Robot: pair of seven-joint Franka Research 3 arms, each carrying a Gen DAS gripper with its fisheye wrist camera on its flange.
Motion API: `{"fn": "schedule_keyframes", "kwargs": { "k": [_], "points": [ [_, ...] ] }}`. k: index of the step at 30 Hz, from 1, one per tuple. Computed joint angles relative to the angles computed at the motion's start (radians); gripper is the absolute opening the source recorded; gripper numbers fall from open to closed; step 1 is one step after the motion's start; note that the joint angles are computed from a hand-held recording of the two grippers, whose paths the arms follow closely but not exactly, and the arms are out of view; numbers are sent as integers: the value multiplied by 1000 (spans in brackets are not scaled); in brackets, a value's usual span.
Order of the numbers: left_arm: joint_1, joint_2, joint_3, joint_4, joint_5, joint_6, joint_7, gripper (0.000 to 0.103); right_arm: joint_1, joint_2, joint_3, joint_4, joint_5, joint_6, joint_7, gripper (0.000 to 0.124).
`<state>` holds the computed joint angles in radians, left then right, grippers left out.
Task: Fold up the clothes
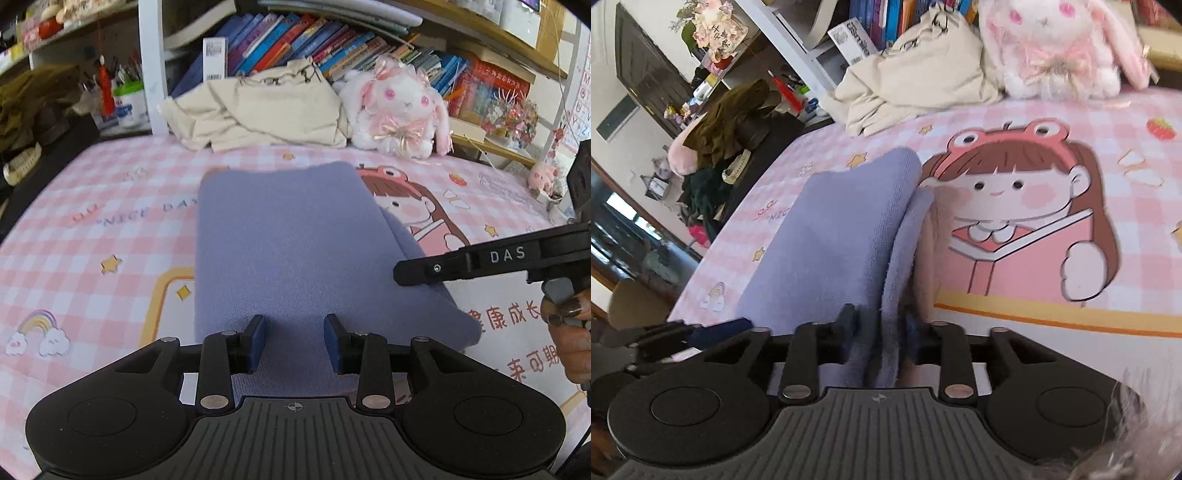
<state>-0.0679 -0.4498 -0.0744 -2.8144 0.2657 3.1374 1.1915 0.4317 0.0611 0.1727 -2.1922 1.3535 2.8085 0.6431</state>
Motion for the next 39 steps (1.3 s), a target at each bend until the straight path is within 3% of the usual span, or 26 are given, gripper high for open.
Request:
{"fn": "schedule_keyframes", "kwargs": {
  "k": [1, 2, 3, 5, 8, 12, 15, 18, 22, 24, 27, 34, 37, 39],
  "points": [
    [33, -14, -33, -11, 11, 29, -14, 34, 4, -12, 3, -8, 3, 20, -7, 38],
    [51, -25, -48, -21, 19, 59, -21, 35, 11, -27, 7, -20, 7, 57, -17, 55],
    [61, -32, -53, -29, 25, 91, -24, 35, 21, -42, 13, -33, 30, 103, -46, 64],
    [82, -32, -68, -31, 28, 130, -33, 35, 33, -60, 13, -31, 149, 133, -184, 64],
    [105, -10, -87, -16, 22, 141, -54, 35, 41, -72, 4, -21, 238, 101, -302, 56],
    [87, 22, -65, 3, 23, 122, -67, 35, 34, -35, -9, -14, -109, 8, 22, 24],
    [10, 45, 15, 9, 15, 96, -58, 34, 21, -5, -10, -2, -182, -36, 113, 18],
    [-29, 61, 59, 4, 1, 108, -55, 34, 13, -20, -1, -7, -148, -39, 41, 10],
    [-92, 60, 120, 12, -20, 83, -36, 34, 27, -90, 2, -47, 71, -5, -210, 9],
    [-111, 60, 134, 14, -32, 76, -24, 34, 40, -87, 4, -55, 17, 40, -132, 9],
    [-86, 62, 94, 28, -35, 50, -14, 34, 44, -23, -1, -42, -177, 51, 68, 9],
    [50, 34, -59, 34, 2, 4, -66, 36, 29, -19, 6, -40, -186, 36, 86, 10],
    [147, -6, -157, 18, 21, 15, -169, 52, 27, -28, 6, -42, -180, 29, 98, 12],
    [189, -40, -191, -4, 32, 44, -224, 54, 28, -43, 5, -51, -181, 34, 109, 15]
  ]
}}
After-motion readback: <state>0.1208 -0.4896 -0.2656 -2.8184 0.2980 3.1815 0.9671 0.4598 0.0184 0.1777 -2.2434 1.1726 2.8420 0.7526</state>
